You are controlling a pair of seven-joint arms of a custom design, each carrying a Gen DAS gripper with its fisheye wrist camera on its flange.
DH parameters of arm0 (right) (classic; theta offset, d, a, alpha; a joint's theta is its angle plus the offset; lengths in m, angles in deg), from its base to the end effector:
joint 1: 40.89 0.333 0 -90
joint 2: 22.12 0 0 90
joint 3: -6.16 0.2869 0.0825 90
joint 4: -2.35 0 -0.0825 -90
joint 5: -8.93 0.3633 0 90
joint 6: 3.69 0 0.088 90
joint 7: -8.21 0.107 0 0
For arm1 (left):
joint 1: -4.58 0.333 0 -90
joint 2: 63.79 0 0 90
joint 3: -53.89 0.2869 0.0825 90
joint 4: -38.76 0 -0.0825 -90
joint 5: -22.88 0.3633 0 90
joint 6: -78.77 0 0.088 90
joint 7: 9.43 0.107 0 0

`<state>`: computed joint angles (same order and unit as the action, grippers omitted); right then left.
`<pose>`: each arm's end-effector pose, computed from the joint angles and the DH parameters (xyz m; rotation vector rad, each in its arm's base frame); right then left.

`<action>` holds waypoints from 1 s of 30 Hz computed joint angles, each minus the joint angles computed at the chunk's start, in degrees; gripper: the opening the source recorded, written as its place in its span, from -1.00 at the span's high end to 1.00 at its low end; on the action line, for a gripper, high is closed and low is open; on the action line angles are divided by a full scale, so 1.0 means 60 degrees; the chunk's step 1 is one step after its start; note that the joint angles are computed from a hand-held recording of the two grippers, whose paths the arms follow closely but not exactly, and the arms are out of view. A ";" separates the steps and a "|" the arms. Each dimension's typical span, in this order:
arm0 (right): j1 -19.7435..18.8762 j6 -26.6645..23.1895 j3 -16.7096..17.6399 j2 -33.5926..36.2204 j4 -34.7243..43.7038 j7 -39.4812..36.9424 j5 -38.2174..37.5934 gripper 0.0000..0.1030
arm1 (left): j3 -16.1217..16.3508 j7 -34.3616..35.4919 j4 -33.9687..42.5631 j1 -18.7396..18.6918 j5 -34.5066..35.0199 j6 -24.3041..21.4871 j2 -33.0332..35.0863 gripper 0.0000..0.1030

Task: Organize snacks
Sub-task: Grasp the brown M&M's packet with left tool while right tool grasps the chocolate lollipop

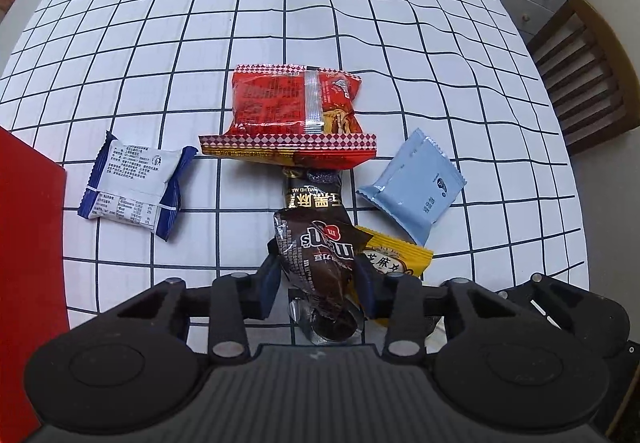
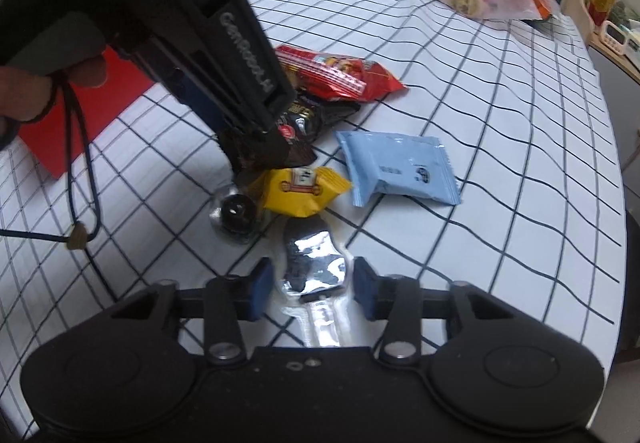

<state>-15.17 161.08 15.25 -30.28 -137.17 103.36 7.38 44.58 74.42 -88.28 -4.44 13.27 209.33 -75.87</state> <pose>0.4097 0.2878 0.4087 -2.2715 1.2766 -0.3741 0.4714 -0.1635 0.4717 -2.0242 2.2871 -0.4390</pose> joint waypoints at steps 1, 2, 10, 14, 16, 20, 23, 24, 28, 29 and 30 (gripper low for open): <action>0.0008 0.0004 -0.0006 -0.0012 -0.0014 0.0007 0.0036 0.23 | 0.0010 0.0027 -0.0001 -0.0009 -0.0042 -0.0005 -0.0008 0.33; 0.0028 0.0018 -0.0023 -0.0036 -0.0045 -0.0012 0.0106 0.23 | 0.0001 0.0002 -0.0020 -0.0006 -0.0021 -0.0002 -0.0034 0.36; 0.0115 -0.0081 -0.0115 -0.0526 -0.0457 0.0210 0.0736 0.23 | 0.0170 0.0151 -0.0416 0.0004 -0.0419 0.0089 -0.0479 0.41; 0.0173 -0.0190 -0.0147 -0.1027 -0.0832 0.0426 0.1048 0.23 | 0.0285 0.0270 -0.0651 0.0037 -0.0671 0.0050 -0.0819 0.41; 0.0209 -0.0172 -0.0159 -0.1338 -0.1070 0.0585 0.1179 0.23 | 0.0347 0.0369 -0.0812 0.0039 -0.0806 0.0044 -0.1042 0.41; 0.0196 -0.0153 -0.0067 -0.1955 -0.1481 0.1170 0.1279 0.23 | 0.0439 0.0505 -0.1132 0.0053 -0.0957 0.0005 -0.1523 0.41; 0.0174 -0.0136 0.0065 -0.2417 -0.1748 0.1704 0.1215 0.23 | 0.0498 0.0634 -0.1424 0.0063 -0.0948 -0.0016 -0.1985 0.41; 0.0176 -0.0138 0.0108 -0.2560 -0.1819 0.1877 0.1186 0.23 | 0.0524 0.0680 -0.1543 0.0068 -0.0942 -0.0021 -0.2174 0.41; 0.0118 -0.0323 0.0380 -0.3020 -0.1902 0.2642 0.0915 0.23 | 0.0725 0.0935 -0.1944 0.0055 -0.1066 -0.0189 -0.2915 0.41; 0.0096 -0.0361 0.0470 -0.3116 -0.1901 0.2838 0.0815 0.23 | 0.0776 0.1008 -0.2052 0.0058 -0.1087 -0.0241 -0.3122 0.41; 0.0068 -0.0402 0.0556 -0.3195 -0.1883 0.3031 0.0706 0.23 | 0.0832 0.1088 -0.2149 0.0060 -0.1108 -0.0302 -0.3328 0.41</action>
